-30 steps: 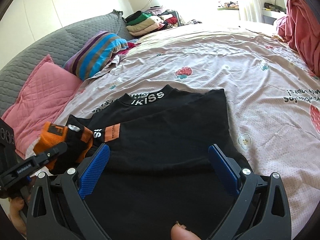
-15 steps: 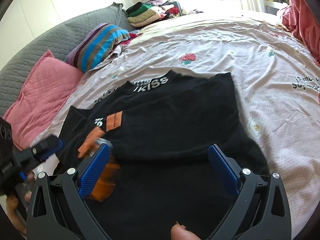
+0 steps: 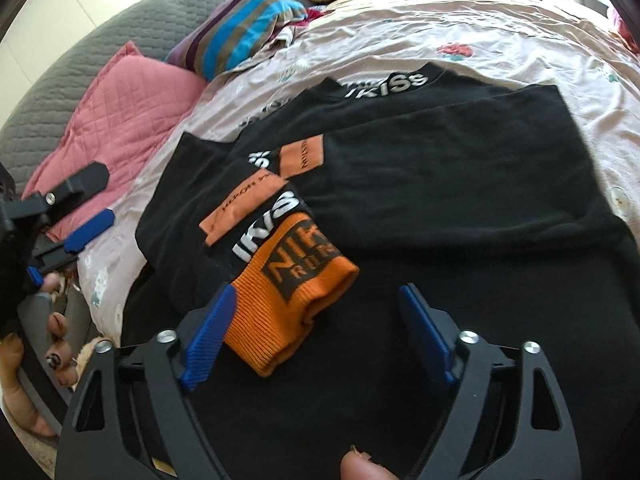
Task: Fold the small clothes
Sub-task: 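Grasp the placed orange cuff with the right tool and lift it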
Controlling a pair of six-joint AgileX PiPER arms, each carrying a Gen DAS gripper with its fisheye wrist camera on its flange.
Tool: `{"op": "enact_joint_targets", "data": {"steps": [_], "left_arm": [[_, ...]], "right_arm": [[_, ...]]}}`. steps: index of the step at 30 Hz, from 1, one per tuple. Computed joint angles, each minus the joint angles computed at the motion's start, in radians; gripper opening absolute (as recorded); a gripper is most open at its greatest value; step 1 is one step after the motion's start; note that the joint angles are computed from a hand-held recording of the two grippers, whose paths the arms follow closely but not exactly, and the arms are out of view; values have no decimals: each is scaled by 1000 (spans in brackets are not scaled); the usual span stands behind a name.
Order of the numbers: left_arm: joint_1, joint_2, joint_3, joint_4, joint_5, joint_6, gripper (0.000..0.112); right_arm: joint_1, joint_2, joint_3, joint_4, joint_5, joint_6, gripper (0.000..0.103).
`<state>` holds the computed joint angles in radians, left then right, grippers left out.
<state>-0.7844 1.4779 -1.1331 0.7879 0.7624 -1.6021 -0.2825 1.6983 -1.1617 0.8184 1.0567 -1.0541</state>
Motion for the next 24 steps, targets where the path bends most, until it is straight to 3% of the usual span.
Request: {"op": "enact_joint_targets", "data": {"steps": [3, 6, 8, 17, 24], "left_arm": [[7, -20, 24, 3, 1, -15, 94], [18, -40, 46, 2, -1, -27, 94], [21, -54, 61, 13, 5, -49, 94], [38, -119, 121, 45, 27, -98, 94], [52, -140, 143, 49, 25, -110, 94]], "right_arm": [[33, -10, 9, -2, -24, -4, 63], [60, -10, -2, 7, -35, -6, 43], [71, -6, -23, 18, -17, -21, 9], [58, -5, -225, 112, 85, -63, 7], [25, 30, -385, 149, 17, -80, 7]]}}
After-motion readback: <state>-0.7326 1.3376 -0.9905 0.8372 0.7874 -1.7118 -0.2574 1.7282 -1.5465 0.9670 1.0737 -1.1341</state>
